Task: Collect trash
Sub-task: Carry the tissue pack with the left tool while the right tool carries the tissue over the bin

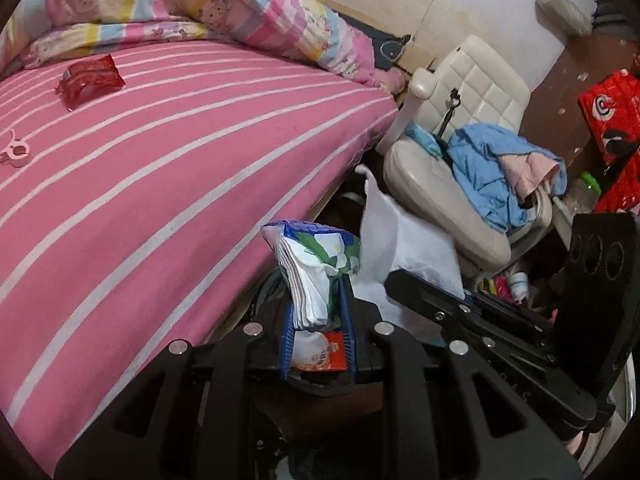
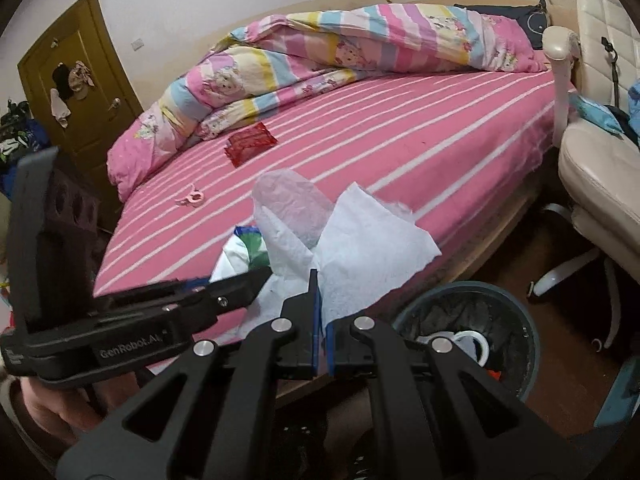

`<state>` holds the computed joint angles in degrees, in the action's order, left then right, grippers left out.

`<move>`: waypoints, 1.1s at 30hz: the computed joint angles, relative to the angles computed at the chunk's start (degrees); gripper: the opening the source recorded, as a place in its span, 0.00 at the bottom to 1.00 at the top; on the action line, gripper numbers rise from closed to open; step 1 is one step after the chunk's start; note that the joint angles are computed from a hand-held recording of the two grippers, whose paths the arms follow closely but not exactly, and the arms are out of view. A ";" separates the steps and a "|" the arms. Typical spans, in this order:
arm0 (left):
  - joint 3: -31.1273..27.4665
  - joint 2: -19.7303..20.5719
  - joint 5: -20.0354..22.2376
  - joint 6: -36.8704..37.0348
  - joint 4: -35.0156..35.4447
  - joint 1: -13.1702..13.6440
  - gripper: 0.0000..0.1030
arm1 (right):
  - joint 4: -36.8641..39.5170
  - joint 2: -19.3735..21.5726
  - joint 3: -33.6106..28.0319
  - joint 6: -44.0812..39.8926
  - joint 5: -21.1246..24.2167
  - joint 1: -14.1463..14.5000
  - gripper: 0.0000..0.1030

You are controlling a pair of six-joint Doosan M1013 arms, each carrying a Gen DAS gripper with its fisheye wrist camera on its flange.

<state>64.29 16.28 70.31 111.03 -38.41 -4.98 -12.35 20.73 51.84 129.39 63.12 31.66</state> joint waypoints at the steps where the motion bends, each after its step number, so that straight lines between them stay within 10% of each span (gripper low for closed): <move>1: -0.20 0.18 0.12 -0.05 0.64 -0.24 0.19 | -0.18 0.13 -0.10 0.44 0.80 -0.03 0.03; 33: -3.64 9.39 9.70 -3.09 16.93 -11.69 0.19 | 15.88 -4.48 16.26 9.32 10.13 -11.67 0.03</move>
<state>60.65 25.67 80.02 107.94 -21.47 -16.67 3.53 16.25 68.10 138.71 73.25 20.00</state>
